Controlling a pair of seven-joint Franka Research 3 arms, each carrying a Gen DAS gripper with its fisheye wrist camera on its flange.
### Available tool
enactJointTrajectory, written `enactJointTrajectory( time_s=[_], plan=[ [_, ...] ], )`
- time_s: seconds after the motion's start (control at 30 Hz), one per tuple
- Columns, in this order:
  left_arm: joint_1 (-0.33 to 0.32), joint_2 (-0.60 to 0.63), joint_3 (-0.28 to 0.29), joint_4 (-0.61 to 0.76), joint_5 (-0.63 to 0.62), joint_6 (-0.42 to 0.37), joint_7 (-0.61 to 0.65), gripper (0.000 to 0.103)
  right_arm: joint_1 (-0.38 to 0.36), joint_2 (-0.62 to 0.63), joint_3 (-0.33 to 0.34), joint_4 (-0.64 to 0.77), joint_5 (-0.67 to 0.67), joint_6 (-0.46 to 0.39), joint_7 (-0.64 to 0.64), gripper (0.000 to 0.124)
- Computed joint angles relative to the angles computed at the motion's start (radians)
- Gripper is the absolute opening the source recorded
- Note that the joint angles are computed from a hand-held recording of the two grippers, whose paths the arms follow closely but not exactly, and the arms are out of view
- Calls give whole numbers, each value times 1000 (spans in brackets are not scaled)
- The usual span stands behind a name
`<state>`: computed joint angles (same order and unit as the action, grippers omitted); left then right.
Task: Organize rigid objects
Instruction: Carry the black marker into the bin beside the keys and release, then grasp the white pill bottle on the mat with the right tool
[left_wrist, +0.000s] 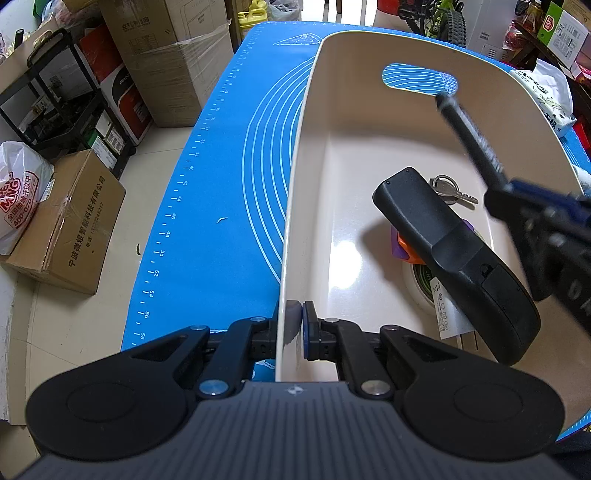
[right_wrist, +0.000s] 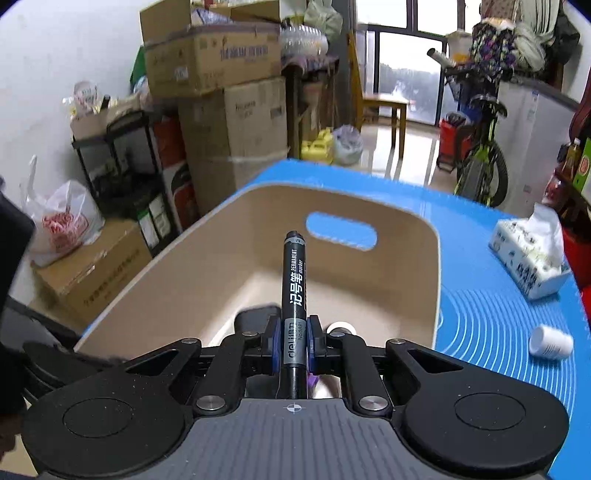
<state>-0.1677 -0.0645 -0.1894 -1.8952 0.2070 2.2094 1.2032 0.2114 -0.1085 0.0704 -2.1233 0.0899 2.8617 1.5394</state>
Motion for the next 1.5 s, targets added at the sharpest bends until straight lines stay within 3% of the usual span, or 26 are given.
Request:
enactJointTrajectory(
  time_s=[0.2,0.37,0.43,0.57,0.7,0.93,1.07,1.27,1.5],
  plan=[
    [1,0,0,1,0,-1,1,9,-2,20,-1,10,-17,-77,38,24],
    [2,-1,0,5,5,-7,4,10,14,14,-16,6,70,-95,-32,28],
    [2,-1,1,5,5,-8,5,10,20,7,-25,2,126,-90,-72,45],
    [2,-1,0,5,7,-8,5,10,30,-25,-33,-23,214,-48,-164,62],
    [2,-2,1,6,6,-9,7,10,37,-62,-49,-38,302,-36,-220,67],
    [3,-1,1,7,6,-10,6,10,-7,-130,-55,-83,297,35,-210,82],
    [2,1,0,8,8,-10,5,10,-77,-145,-28,-114,209,97,-128,97],
    [3,-1,1,6,8,-9,7,10,-243,-120,40,-124,-35,104,90,99],
    [5,-1,3,7,6,-11,15,10,-420,-33,104,-99,-445,121,411,100]
  ],
)
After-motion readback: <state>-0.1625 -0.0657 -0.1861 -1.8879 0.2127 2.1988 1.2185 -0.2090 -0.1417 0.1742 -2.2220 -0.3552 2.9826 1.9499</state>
